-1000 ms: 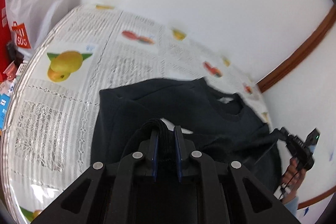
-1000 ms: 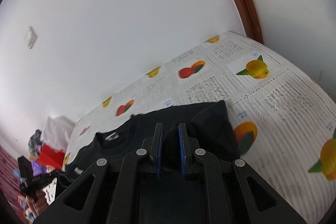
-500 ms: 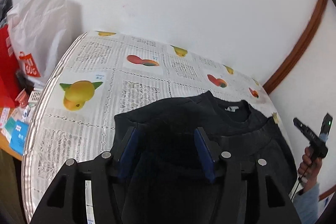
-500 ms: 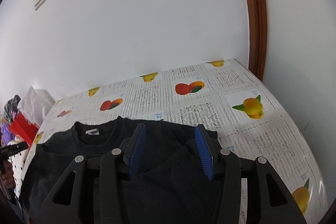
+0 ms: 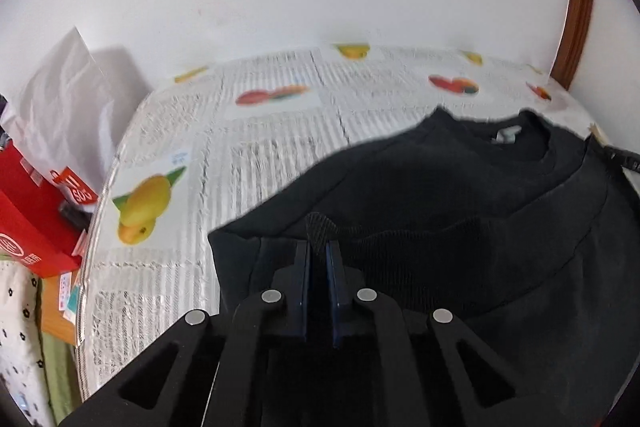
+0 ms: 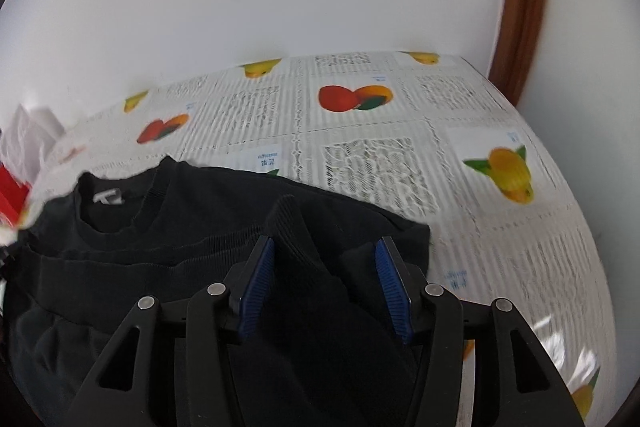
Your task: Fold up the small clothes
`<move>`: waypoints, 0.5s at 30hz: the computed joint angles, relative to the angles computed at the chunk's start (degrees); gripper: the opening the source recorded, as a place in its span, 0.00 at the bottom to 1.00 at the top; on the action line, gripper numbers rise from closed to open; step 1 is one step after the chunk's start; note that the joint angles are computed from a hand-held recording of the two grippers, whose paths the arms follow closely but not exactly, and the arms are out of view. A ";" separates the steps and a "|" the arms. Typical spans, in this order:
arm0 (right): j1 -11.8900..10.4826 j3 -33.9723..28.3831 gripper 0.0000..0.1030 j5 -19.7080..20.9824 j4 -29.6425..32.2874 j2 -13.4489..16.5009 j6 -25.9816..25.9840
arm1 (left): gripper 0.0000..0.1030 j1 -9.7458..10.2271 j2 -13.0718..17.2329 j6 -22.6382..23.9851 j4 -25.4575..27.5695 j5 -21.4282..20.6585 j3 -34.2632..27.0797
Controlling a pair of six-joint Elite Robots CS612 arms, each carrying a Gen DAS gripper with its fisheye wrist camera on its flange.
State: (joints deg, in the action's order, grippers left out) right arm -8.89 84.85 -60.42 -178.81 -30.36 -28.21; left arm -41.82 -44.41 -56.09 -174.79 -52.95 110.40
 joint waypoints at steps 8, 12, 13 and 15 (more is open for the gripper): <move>-0.97 1.95 0.08 7.38 -12.76 0.54 -1.15 | 0.06 0.46 0.03 -3.53 -4.55 -0.07 1.65; -0.56 -0.37 0.08 3.97 -9.16 1.34 2.01 | 0.06 0.92 0.58 -3.27 -4.99 -2.08 1.12; 0.14 -1.13 0.09 1.18 -6.78 1.66 0.62 | 0.06 0.84 0.52 -3.35 -4.46 -2.08 1.08; 0.96 -2.50 0.09 -2.20 -1.83 1.94 -0.59 | 0.06 0.83 0.55 -3.29 -4.31 -2.08 1.03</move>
